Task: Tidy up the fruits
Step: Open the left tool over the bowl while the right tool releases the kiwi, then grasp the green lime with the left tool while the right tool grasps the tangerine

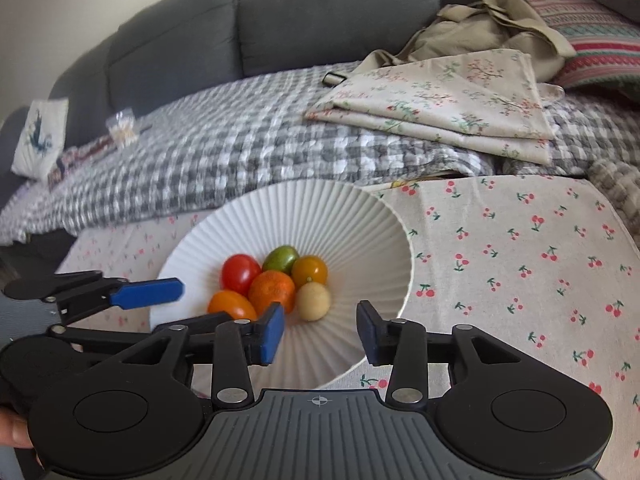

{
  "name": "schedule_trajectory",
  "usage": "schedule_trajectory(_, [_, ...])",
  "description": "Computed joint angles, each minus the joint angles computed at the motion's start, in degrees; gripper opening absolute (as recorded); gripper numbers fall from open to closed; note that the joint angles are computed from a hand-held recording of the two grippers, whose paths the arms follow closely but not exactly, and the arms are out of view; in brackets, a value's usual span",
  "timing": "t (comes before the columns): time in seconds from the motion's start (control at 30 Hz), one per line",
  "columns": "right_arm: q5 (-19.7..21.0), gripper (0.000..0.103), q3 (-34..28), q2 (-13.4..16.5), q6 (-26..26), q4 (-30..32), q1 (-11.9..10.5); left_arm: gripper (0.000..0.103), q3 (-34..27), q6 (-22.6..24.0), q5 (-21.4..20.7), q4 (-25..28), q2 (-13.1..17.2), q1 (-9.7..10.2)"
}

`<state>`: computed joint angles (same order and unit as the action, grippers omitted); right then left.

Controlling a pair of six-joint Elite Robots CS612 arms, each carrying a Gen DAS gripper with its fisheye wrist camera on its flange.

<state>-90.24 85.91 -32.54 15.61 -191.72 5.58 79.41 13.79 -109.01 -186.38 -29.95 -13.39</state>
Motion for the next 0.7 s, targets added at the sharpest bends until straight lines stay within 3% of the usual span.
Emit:
schedule_trajectory(0.23, [0.21,0.046,3.06,-1.53,3.77,-1.69,-0.64,0.065,1.34,-4.19,0.26,0.62,-1.12,1.26])
schedule_trajectory(0.43, [2.11,0.06,5.74,-3.08,7.45,-3.8,-1.0,0.073,3.82,-5.32,2.16,0.13,-2.63,1.58])
schedule_trajectory(0.6, [4.25,0.083,7.26,-4.38,8.59,-3.73,-0.93,0.085,6.58,-4.95,3.01,-0.9,-4.21,1.78])
schedule_trajectory(0.7, [6.12,0.089,8.19,-5.23,10.13,-3.65,-1.01,0.091,7.83,-4.71,1.82,-1.08,-4.96,2.14])
